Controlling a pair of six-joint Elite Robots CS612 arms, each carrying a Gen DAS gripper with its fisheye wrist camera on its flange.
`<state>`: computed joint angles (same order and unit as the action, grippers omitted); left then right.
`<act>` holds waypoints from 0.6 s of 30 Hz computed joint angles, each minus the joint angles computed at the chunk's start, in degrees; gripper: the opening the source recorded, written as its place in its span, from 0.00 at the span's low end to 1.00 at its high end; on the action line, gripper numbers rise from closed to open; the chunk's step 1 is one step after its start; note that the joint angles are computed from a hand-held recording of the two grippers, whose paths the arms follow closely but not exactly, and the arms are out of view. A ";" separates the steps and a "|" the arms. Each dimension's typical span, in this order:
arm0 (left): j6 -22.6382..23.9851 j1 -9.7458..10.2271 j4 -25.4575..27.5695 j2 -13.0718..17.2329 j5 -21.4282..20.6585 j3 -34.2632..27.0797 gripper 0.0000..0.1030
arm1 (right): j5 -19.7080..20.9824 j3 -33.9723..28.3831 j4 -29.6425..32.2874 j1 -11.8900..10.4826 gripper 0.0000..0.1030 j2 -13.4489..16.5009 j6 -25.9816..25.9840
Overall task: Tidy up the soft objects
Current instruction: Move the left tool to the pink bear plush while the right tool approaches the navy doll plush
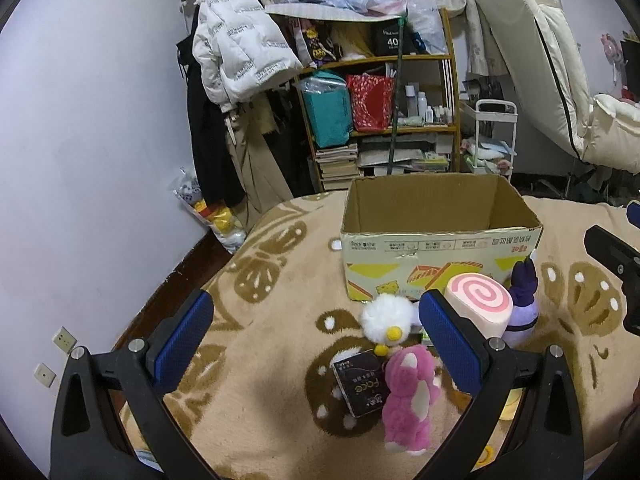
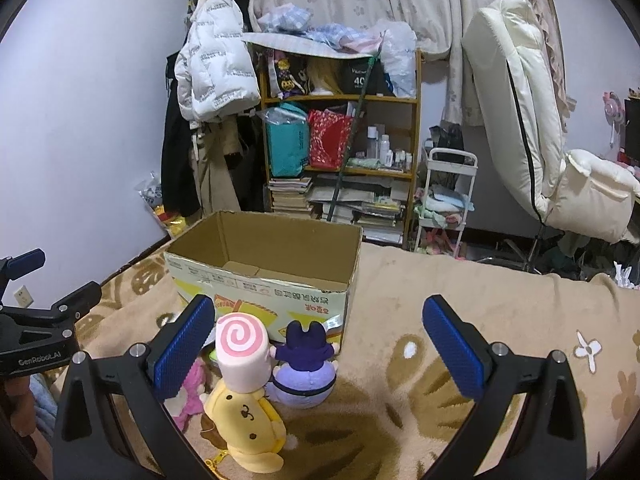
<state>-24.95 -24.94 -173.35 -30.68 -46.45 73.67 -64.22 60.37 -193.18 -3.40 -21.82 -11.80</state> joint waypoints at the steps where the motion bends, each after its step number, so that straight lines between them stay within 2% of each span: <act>1: -0.01 0.03 0.41 0.11 -0.19 -0.24 0.98 | -0.14 -0.31 0.38 0.05 1.00 0.14 -0.01; 6: 0.54 0.27 2.27 1.02 -1.00 -2.05 0.98 | -0.83 -1.98 2.77 0.25 1.00 1.04 -1.59; 9: 0.07 0.61 5.54 1.61 -2.58 -3.66 0.98 | -1.42 -2.94 5.24 0.28 1.00 1.43 -2.62; 12: 0.41 0.94 6.31 1.96 -4.98 -4.45 0.98 | -2.50 -3.77 6.82 0.36 1.00 1.87 -3.75; 15: 1.08 1.01 7.82 2.57 -5.06 -5.69 0.98 | -3.69 -4.89 8.18 0.56 1.00 2.56 -5.56; 18: 0.81 1.30 9.64 2.94 -7.16 -6.60 0.98 | -5.02 -5.87 10.32 0.80 1.00 3.12 -7.49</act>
